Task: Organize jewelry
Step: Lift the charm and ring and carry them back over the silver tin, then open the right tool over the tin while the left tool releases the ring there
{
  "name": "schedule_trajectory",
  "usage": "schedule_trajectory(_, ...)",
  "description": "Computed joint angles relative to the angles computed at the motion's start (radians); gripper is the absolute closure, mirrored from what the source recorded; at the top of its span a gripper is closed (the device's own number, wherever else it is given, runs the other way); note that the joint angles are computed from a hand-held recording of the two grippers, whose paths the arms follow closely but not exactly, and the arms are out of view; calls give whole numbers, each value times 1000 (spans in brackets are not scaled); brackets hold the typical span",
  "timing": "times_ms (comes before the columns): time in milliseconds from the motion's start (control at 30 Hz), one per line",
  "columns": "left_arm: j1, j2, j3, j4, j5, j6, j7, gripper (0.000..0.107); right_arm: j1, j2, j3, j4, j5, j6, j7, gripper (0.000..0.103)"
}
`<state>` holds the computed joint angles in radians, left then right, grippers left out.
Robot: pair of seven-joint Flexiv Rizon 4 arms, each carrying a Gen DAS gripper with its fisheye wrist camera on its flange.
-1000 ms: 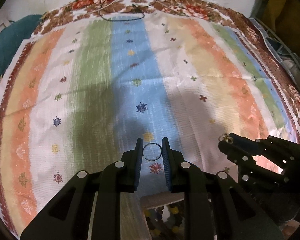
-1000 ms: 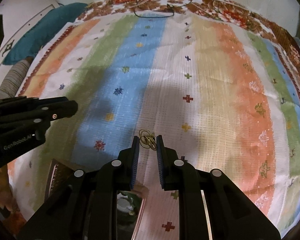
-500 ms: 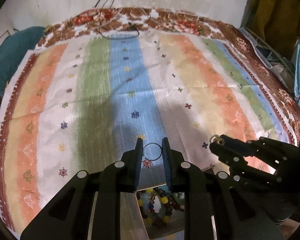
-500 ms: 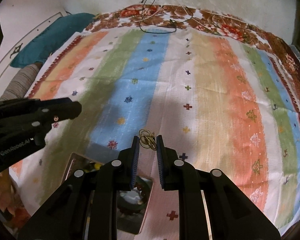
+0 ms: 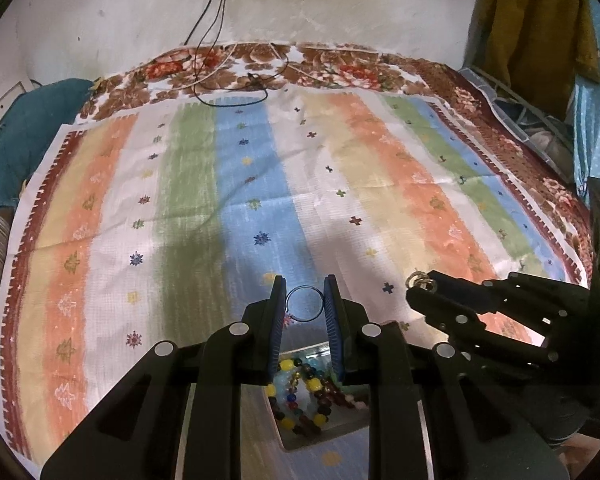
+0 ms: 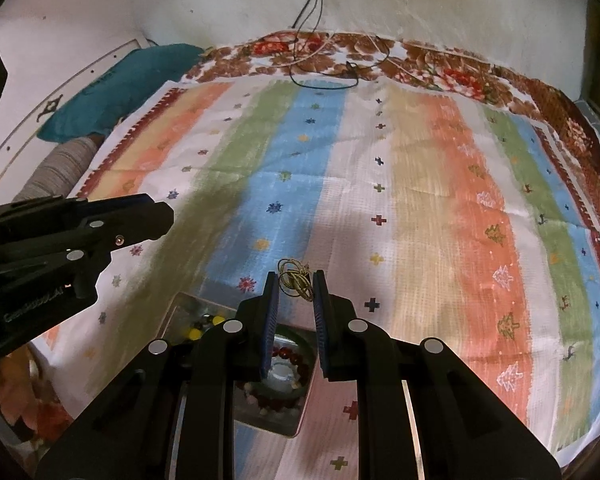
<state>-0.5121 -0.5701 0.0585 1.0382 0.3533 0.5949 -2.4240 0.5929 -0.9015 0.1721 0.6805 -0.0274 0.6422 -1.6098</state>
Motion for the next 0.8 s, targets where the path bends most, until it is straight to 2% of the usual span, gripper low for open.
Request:
schedule_trajectory(267,-30,31,5,28,37,3,-45,88,-15,61,17,110,9,63,-19,85)
schedule_trajectory(667,-36,55,-12,58,53,8,-84,88,-34,109,53,190,37,58,-55,85)
schedule_trajectory(700,-38,55,-10,56,56,0,-90,88,-35,104,57,181,41,36,-52,83)
schedule_trajectory(767,-39,57,-7,57,58,-8,-101,82,-32,105,53,182,45,17,-38,63)
schedule_trajectory(800,-39,60,-6,60,61,-10,-111,77,-30,108,50,188,43,19,-37,61)
